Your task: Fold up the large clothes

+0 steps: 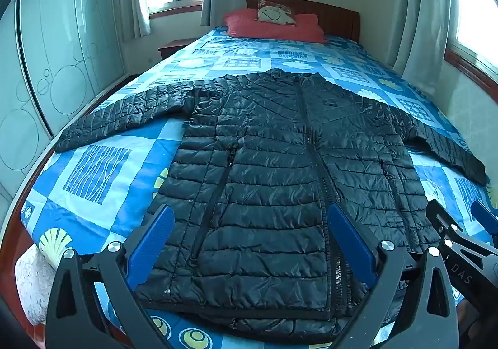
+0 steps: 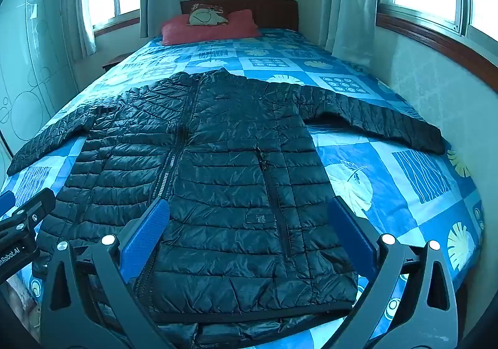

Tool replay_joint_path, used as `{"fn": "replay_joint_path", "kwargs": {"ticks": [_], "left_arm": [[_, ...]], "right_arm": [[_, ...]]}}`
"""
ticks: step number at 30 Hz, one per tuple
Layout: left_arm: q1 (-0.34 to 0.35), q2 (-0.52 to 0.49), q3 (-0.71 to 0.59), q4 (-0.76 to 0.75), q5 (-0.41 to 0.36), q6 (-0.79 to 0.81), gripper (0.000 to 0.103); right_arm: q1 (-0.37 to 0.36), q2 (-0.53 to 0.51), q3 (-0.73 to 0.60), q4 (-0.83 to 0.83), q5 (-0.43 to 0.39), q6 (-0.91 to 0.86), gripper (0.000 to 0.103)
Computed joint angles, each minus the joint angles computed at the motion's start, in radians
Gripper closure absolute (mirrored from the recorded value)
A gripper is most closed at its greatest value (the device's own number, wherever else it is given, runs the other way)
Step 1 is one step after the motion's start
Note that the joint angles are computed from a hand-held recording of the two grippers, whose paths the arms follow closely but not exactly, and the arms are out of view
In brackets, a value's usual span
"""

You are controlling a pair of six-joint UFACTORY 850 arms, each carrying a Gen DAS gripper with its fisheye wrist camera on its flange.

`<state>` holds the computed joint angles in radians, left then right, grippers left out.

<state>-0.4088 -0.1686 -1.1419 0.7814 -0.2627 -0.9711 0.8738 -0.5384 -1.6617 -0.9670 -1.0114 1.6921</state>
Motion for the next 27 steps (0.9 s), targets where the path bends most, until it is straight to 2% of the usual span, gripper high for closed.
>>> {"fn": "replay_joint_path", "kwargs": {"ticks": [27], "left_arm": [[-0.001, 0.001, 0.001, 0.014, 0.000, -0.018, 0.005]], "right_arm": [[0.000, -0.008, -0.010, 0.006, -0.007, -0.009, 0.002]]}}
